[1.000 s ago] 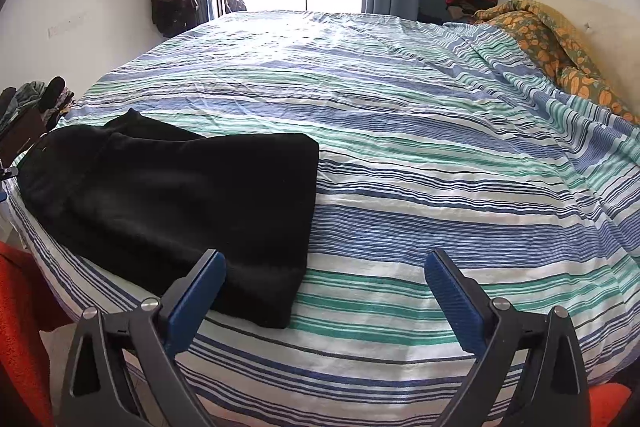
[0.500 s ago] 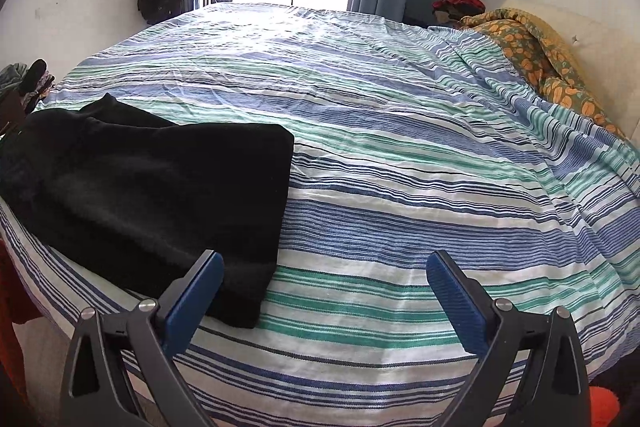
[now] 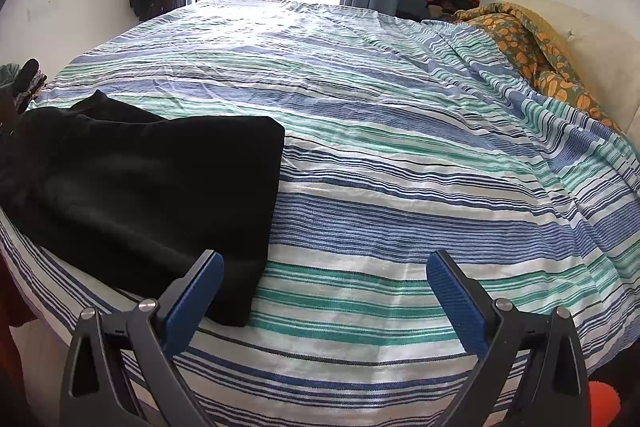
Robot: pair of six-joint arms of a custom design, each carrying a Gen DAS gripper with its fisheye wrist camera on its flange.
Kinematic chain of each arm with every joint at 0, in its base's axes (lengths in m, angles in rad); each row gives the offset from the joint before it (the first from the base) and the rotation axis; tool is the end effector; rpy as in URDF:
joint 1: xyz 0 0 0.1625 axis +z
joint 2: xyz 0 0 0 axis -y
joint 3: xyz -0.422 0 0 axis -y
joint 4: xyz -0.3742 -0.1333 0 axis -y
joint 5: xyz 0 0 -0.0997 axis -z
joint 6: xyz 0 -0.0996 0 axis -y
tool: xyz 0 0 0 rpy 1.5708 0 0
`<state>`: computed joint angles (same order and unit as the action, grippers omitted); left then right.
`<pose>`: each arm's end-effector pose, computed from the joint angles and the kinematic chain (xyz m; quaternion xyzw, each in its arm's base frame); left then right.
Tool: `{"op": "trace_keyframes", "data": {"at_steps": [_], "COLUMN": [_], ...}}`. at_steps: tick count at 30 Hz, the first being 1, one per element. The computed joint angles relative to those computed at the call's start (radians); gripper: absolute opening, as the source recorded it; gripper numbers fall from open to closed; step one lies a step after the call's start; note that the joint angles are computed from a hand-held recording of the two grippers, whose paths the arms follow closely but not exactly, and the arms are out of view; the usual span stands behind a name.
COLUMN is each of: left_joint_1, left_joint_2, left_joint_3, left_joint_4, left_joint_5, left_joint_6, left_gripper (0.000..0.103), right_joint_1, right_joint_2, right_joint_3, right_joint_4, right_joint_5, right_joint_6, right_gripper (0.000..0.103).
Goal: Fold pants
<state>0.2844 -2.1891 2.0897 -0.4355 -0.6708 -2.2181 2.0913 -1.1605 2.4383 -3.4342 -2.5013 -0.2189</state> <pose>-0.0610 -0.2380 0.4262 -0.1590 0.7957 -0.4522 0.3703 0.2415 -0.3138 0.1967 0.1884 -0.8446 0.3196 0.3859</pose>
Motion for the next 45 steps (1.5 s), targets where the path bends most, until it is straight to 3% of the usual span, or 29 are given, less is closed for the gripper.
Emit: {"op": "trace_keyframes", "data": {"at_steps": [18,39,45], "left_joint_1": [0.021,0.051,0.107], "left_joint_2": [0.006,0.004,-0.042], "left_joint_3": [0.008,0.018,0.015], "left_joint_4": [-0.026,-0.084,-0.207], "left_joint_5": [0.003,0.007,0.027], "left_joint_6": [0.019,0.077,0.192], "left_gripper": [0.084,0.086,0.086], "right_joint_1": [-0.009,-0.013,-0.013], "right_joint_2": [0.0,-0.004,-0.007], "right_joint_3": [0.009,0.007,0.007], "right_joint_4": [-0.089,-0.059,-0.052], "right_joint_5": [0.0,-0.025,-0.024], "right_joint_6": [-0.032,-0.011,-0.005], "right_gripper": [0.103,0.103,0.103]}}
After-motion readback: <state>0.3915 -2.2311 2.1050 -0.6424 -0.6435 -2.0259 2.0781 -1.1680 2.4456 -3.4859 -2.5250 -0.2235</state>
